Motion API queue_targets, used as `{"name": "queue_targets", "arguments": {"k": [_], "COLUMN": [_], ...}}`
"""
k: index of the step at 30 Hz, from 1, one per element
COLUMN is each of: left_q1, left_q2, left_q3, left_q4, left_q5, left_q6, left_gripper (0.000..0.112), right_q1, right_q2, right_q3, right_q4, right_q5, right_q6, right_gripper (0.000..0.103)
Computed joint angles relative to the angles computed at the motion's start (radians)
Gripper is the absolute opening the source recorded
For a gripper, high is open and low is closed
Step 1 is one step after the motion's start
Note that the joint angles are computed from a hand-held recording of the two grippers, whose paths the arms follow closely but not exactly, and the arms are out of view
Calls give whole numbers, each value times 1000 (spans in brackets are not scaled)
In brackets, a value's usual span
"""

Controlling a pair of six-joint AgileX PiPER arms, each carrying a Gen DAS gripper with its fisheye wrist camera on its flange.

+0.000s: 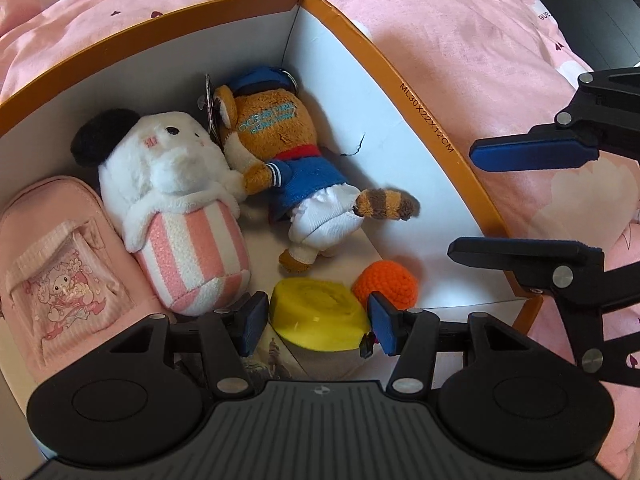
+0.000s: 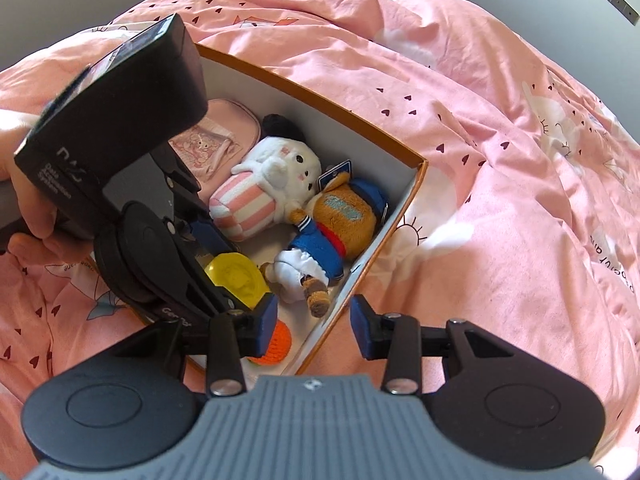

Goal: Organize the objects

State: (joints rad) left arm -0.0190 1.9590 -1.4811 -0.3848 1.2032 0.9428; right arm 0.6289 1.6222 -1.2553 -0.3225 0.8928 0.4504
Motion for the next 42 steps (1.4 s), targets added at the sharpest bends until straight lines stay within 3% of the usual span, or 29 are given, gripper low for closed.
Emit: {"name": "queue_targets", "arguments": {"k": [11,15,18,23,27,34,39,42], "left_q1": [53,73,107,160,243,419,580,662], "left_q2": [-65,-159,-258,-423,-508,-692,-773,-784], "left_q3": [29,77,158,316,375,495,543,565], "left_q4": [-32,-51,-77,-133,-173,-293,-447,-533], "left_q5": [3,-21,-81,-193,-176,-168,-99,-55], "left_q6": [69,81,97,134,146,321,484,544], "left_gripper": [63,63,63,63,63,68,78,82], "right_q1": [13,26,55,119,183,321,441,531], "right_q2": [-1,-11,-25,-45,-59,-120,-168,-173], "right_q3": [13,14,16,17,13,57,112,130], "right_q4": [-2,-3,-29,-60,-95,-217,-377,-486], "right_q5": [-6,-1,4,15,36,52,86,149], "right_q6": [15,30,64,129,206,482,822,1033], "right_gripper": [44,44,51,53,54,64,71,76]}}
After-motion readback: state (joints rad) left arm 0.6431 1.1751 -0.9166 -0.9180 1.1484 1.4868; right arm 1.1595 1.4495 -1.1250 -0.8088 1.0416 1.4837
